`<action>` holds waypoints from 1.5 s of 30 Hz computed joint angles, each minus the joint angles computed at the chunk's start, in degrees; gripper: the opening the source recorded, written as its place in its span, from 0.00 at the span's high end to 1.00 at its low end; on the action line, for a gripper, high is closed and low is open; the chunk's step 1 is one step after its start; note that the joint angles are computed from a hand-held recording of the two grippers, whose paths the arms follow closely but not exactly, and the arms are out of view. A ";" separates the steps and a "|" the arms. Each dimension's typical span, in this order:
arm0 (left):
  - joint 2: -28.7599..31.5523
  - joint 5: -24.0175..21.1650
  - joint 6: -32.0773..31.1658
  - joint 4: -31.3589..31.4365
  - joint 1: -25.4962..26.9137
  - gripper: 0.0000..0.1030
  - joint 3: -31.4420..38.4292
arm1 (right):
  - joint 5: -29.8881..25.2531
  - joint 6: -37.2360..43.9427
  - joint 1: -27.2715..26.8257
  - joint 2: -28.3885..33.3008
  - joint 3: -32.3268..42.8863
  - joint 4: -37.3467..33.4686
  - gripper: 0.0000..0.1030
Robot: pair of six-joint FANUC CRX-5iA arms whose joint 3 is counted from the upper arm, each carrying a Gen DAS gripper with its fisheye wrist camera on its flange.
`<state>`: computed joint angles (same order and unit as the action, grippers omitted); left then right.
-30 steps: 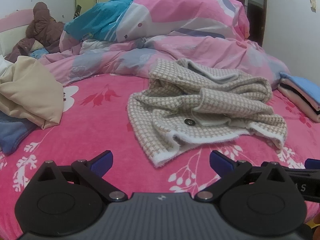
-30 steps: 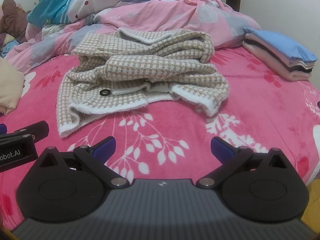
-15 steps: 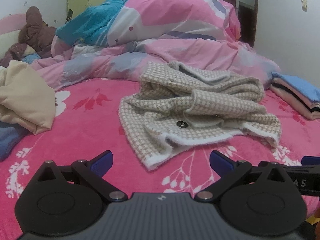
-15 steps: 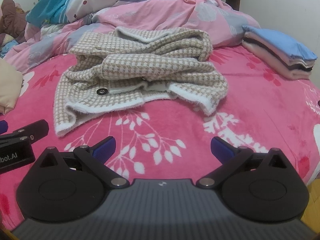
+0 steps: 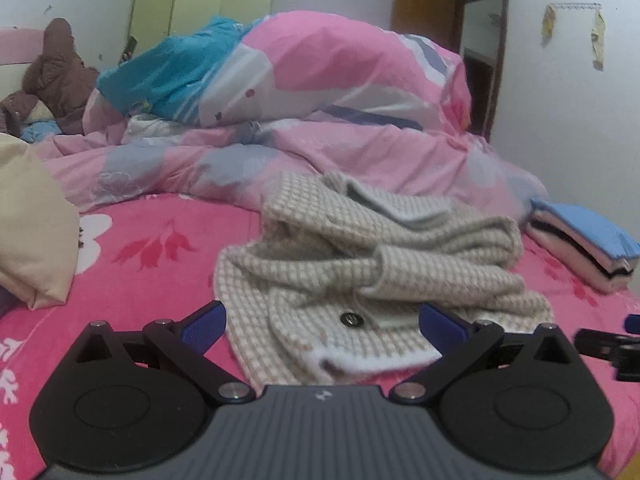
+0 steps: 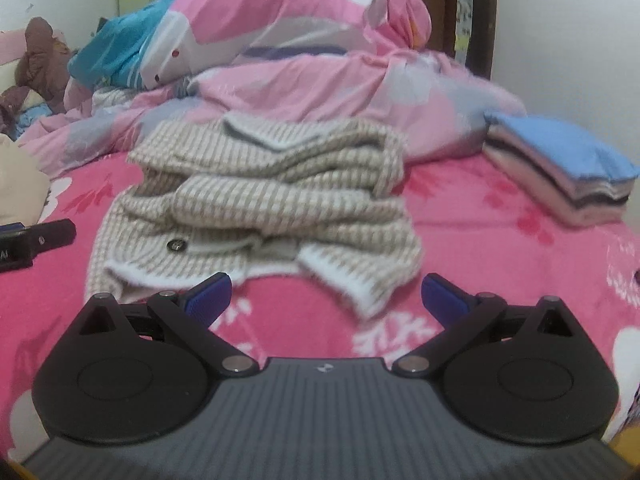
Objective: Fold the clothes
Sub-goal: 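Move both open tools toward the cardigan's white-trimmed hem edges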
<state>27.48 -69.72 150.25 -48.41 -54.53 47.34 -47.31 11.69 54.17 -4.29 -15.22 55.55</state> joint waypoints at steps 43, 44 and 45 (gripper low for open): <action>-11.49 -22.76 -0.67 -24.07 -17.45 0.00 3.35 | 8.69 5.19 8.15 -22.83 -4.77 0.59 0.01; -11.39 -21.55 -0.64 -23.24 -16.57 0.00 3.04 | 9.04 5.16 7.76 -22.58 -4.99 1.01 0.01; -11.16 -20.45 -0.88 -22.10 -15.51 0.00 2.89 | 9.81 5.10 7.18 -22.36 -5.29 1.09 0.01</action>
<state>16.32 -90.17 149.36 -70.51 -70.05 50.23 -37.50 16.79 61.35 -26.65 -20.50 56.63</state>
